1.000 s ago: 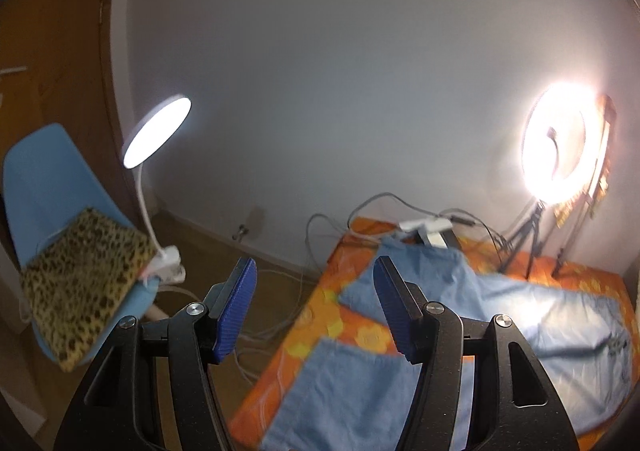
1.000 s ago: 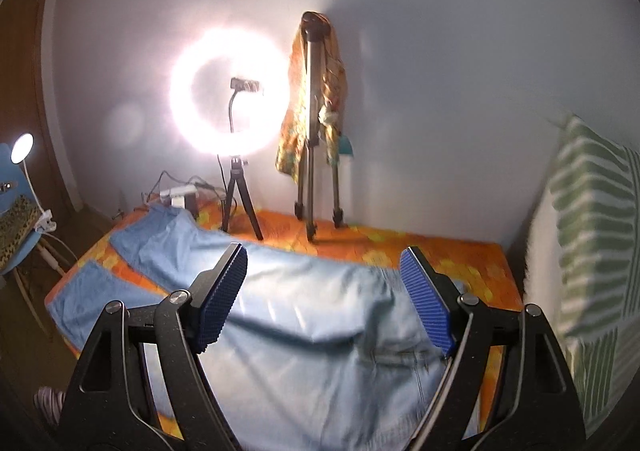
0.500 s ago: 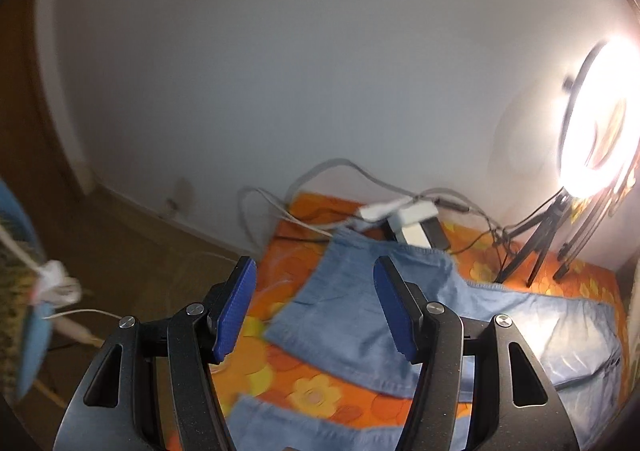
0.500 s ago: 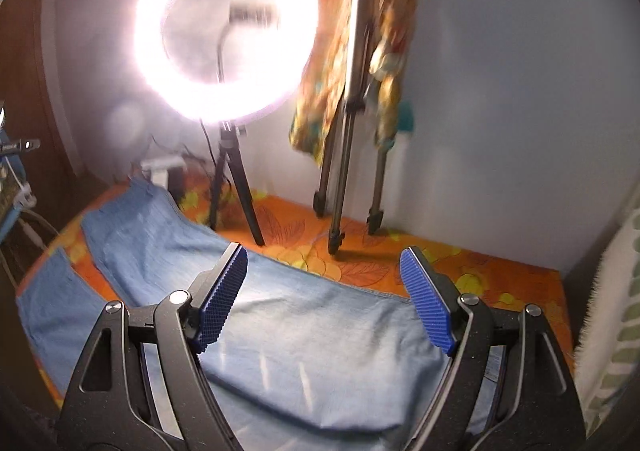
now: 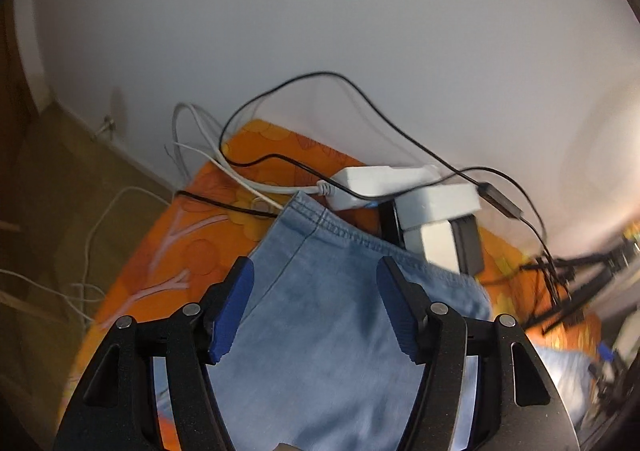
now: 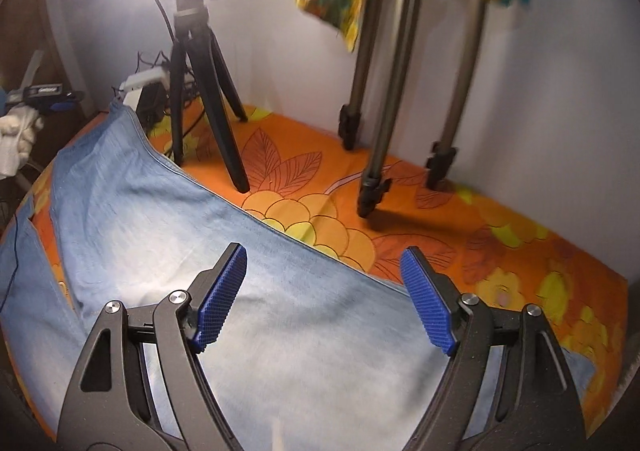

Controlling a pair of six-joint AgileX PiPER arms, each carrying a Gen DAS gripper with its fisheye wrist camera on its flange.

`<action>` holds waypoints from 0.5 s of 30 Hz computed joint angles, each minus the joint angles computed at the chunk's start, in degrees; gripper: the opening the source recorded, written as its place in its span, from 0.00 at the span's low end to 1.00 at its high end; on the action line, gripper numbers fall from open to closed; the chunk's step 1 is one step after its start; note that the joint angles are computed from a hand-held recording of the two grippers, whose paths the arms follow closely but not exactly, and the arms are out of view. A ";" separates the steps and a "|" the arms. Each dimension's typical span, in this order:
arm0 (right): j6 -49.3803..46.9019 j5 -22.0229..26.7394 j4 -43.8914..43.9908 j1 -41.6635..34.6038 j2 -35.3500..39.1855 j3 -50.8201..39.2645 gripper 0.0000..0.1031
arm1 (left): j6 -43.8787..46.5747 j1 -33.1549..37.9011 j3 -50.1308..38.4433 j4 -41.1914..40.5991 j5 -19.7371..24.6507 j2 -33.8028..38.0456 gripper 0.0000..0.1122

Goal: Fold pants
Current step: 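Move both open grippers toward the hem ends of the jeans legs, then close the left gripper on the leg hem while the right gripper pinches the hem beside it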

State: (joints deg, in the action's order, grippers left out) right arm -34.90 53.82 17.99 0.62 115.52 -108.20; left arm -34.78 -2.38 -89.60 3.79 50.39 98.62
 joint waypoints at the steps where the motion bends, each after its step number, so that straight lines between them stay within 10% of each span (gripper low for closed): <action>1: -0.11 0.30 -0.28 0.33 1.00 -0.96 0.80 | -0.52 -0.01 -0.78 -0.03 0.16 0.91 0.57; 15: -2.29 0.50 -1.24 0.24 9.93 -6.10 0.80 | -14.73 -3.82 -12.26 7.39 2.66 13.88 0.57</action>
